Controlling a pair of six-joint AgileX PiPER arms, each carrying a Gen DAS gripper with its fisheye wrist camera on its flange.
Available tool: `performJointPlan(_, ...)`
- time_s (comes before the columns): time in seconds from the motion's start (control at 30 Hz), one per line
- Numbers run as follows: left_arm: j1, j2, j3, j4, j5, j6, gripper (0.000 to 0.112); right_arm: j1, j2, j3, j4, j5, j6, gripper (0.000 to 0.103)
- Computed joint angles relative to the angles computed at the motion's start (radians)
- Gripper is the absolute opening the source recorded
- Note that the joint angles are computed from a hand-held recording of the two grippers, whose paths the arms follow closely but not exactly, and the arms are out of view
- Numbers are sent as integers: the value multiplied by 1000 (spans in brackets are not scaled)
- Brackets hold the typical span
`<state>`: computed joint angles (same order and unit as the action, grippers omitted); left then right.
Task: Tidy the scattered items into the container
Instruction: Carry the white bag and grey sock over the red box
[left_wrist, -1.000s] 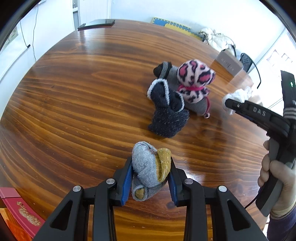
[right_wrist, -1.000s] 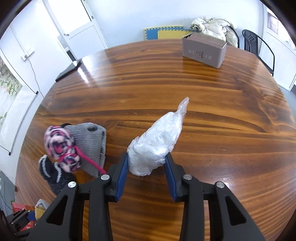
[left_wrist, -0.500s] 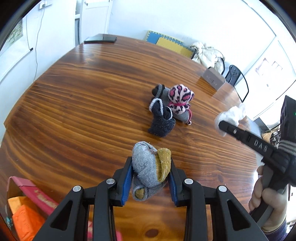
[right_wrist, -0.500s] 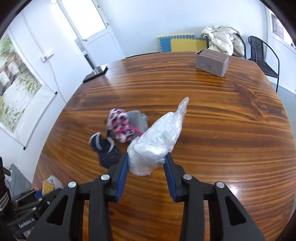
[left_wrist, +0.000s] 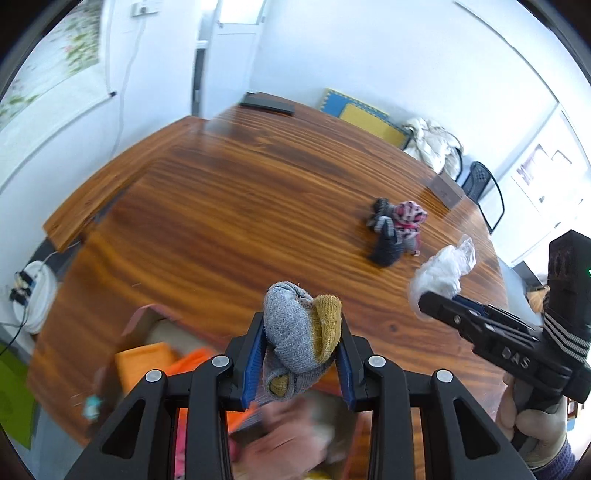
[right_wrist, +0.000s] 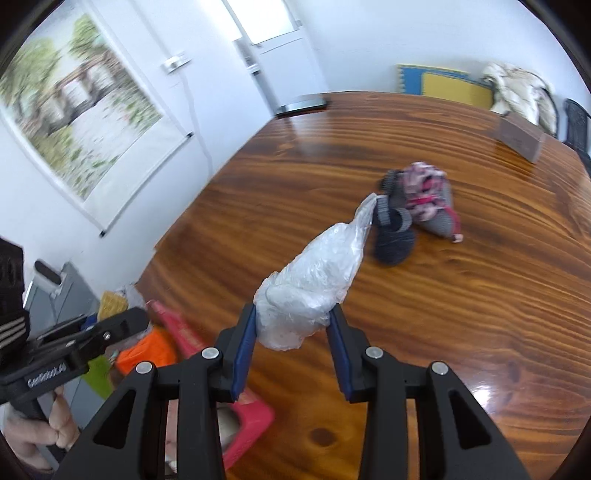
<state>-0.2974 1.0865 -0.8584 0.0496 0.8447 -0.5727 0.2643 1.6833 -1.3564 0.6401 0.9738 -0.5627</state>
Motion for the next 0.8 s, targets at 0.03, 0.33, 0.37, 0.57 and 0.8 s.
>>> performJointPlan(0.03, 39, -38, 21, -17, 19, 35, 36, 28, -14, 13, 1, 2, 1, 42)
performJointPlan(0.33, 517, -240, 180, -259, 174, 524, 36, 265, -73, 90, -14, 14, 39, 41)
performJointPlan(0.37, 553, -245, 191, -279, 183, 567, 36, 284, -75, 98, -17, 10, 41, 41)
performJointPlan(0.57, 733, -269, 265, -376, 235, 800, 36, 429, -91, 137, -62, 12, 98, 41)
performJointPlan(0.8, 806, -251, 327, -398, 222, 929, 36, 555, -94, 194, -126, -6, 122, 41)
